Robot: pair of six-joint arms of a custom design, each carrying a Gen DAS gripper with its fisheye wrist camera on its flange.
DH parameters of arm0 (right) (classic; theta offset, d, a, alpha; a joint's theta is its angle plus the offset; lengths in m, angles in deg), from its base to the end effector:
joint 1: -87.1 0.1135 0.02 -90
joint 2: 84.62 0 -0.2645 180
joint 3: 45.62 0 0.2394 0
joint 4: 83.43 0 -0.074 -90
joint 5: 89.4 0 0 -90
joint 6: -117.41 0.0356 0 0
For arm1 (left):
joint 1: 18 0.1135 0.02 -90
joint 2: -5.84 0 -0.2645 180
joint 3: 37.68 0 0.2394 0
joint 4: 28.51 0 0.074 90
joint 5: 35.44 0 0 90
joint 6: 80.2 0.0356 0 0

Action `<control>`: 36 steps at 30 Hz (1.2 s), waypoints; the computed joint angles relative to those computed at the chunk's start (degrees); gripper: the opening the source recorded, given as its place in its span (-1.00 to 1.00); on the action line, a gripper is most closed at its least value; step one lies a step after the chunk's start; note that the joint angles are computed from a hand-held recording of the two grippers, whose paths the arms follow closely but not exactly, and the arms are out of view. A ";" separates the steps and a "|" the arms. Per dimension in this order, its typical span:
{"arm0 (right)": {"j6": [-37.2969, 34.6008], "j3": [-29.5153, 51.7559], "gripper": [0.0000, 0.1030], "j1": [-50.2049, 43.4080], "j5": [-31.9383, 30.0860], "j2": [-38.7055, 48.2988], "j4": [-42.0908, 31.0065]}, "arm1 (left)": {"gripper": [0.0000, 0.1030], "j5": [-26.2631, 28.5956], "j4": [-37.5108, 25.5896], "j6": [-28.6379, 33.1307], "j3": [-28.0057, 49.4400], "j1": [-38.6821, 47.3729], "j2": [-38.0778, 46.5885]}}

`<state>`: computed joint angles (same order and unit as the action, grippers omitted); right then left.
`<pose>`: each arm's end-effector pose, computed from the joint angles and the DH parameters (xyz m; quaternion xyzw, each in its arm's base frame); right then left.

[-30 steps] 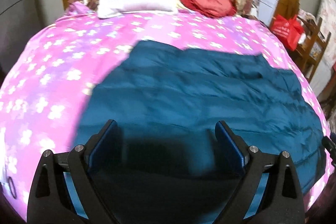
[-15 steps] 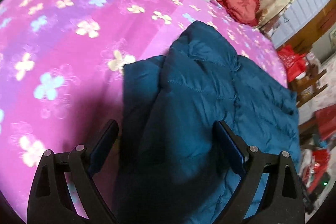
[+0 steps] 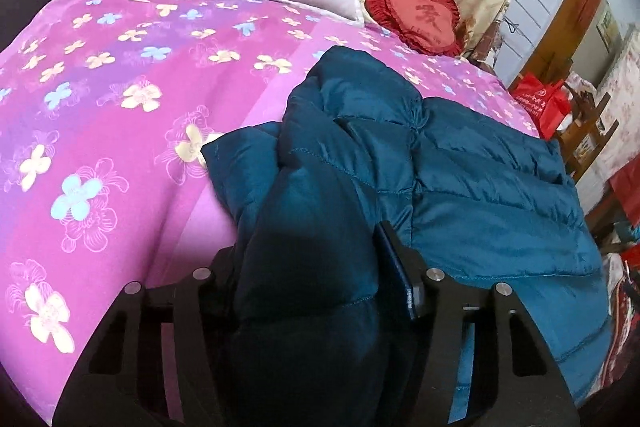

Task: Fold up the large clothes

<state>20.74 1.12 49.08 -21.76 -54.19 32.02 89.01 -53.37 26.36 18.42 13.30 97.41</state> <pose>0.0815 -0.0466 0.2349 0.1811 0.9012 0.0346 0.3923 0.2441 0.1248 0.1492 -0.0432 0.9254 -0.1625 0.3396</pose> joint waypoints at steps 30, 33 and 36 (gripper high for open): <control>-18.68 -6.79 0.25 -5.54 -22.96 37.22 19.29 | -0.05 -1.66 2.35 -0.07 -2.18 -0.93 -1.74; -15.62 -8.19 0.24 -2.85 -19.61 33.86 21.47 | -0.05 -2.81 2.56 0.38 -2.38 -1.68 -1.87; -14.38 -8.11 0.30 -1.58 -17.64 33.77 21.93 | 0.06 -1.60 0.25 0.87 -0.28 -1.12 0.21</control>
